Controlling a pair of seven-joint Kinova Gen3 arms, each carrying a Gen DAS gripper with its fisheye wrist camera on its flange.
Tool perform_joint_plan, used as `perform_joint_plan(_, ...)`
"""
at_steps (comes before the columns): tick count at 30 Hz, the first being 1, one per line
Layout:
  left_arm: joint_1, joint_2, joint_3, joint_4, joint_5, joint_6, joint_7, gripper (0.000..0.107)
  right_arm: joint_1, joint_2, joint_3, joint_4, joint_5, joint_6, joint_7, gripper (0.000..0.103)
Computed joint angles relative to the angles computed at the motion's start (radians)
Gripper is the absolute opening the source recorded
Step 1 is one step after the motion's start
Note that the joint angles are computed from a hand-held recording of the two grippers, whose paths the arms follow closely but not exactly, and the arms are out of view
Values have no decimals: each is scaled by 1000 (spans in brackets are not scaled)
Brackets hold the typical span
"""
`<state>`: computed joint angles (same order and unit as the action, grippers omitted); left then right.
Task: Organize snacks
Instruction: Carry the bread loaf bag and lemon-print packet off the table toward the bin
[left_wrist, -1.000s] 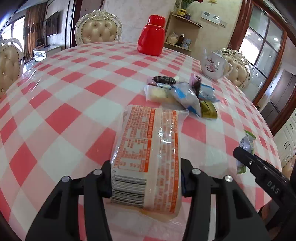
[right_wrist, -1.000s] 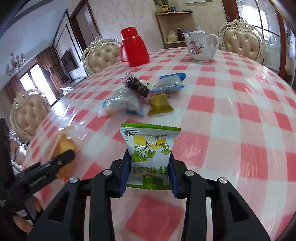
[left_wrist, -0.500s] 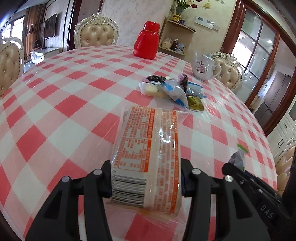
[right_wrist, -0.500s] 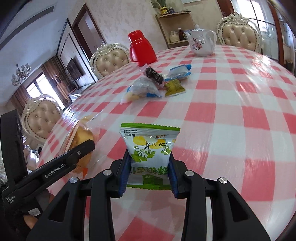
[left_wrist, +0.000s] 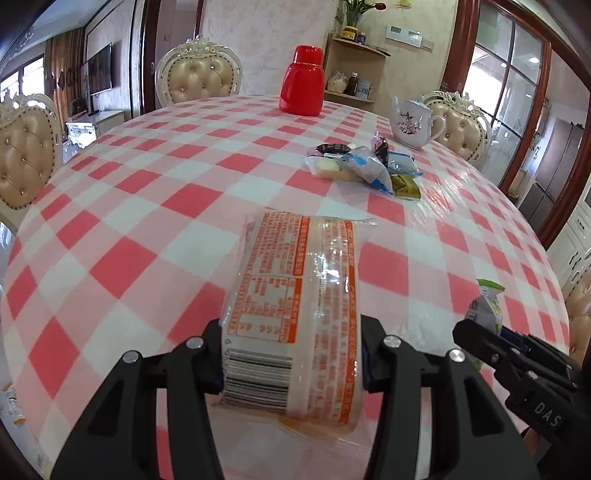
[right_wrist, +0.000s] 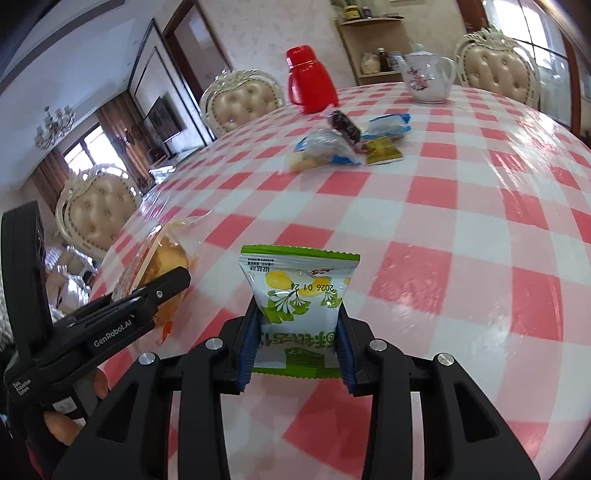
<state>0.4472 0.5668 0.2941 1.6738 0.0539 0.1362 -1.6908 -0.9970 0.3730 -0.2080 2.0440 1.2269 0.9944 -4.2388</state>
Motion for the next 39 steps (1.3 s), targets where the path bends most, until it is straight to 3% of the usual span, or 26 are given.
perform_joint_plan(14,-34,-126,-67,193,-63,-72,-48,50,-69,81,27,-197,-60,23,274,36)
perform_joint_plan(22,-165,-169,-15,268,-74,-104,-81,50,-111,131,61,-318,-88,16,438,36)
perform_joint_plan(31,-264,-191,-11,320,-91,-129,-106,50,-136,206,110,-467,-147,-44,642,36)
perform_joint_plan(39,-444,-206,93,323,-106,-102,-150,50,-169,290,161,-634,-217,-89,870,36)
